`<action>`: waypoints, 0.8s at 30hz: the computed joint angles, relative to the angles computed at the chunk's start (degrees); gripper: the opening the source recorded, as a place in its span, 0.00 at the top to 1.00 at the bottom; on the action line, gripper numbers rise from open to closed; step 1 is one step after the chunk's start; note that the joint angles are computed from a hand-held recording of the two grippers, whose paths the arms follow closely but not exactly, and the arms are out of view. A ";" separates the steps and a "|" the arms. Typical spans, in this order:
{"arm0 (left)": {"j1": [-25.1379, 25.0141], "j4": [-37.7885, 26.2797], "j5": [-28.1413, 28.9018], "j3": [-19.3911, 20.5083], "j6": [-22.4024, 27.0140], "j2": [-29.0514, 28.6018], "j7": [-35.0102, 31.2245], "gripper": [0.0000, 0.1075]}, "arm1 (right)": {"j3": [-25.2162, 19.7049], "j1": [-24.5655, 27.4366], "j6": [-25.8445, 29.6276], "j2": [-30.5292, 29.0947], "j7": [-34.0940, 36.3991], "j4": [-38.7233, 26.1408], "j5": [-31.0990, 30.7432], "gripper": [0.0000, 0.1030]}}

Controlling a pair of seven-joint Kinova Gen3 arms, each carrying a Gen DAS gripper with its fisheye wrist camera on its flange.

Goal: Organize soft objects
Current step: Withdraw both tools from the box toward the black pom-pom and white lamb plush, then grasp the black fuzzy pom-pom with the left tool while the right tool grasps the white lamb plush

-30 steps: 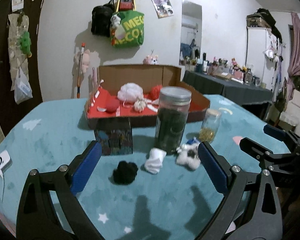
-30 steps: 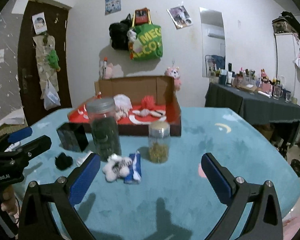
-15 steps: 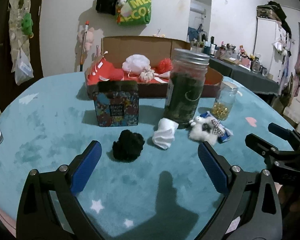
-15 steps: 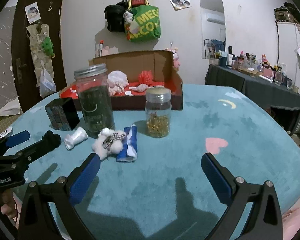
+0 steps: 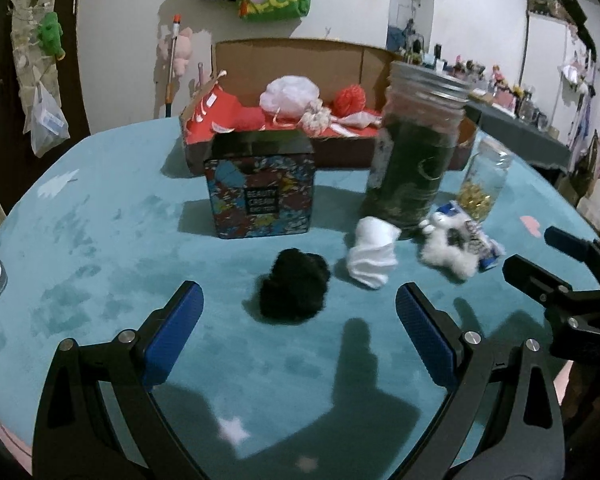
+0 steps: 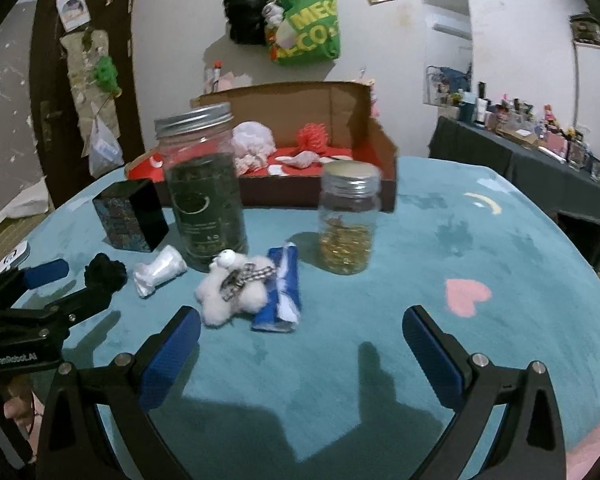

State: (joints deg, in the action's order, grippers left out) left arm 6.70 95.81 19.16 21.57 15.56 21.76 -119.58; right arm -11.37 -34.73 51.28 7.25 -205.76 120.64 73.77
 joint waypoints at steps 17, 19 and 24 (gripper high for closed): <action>3.86 -13.15 -3.72 -5.31 15.09 6.21 -2.63 0.42 | 4.33 2.76 -8.59 4.81 29.12 -10.50 -11.51 0.18; 3.90 -14.36 -3.29 -5.33 16.75 7.02 -3.28 0.47 | 4.60 2.85 -8.85 5.58 32.09 -11.36 -13.19 0.35; 2.81 -14.30 -0.63 -4.60 16.85 7.11 -5.88 0.71 | 5.97 1.20 -9.74 5.33 32.34 -10.47 -12.18 0.58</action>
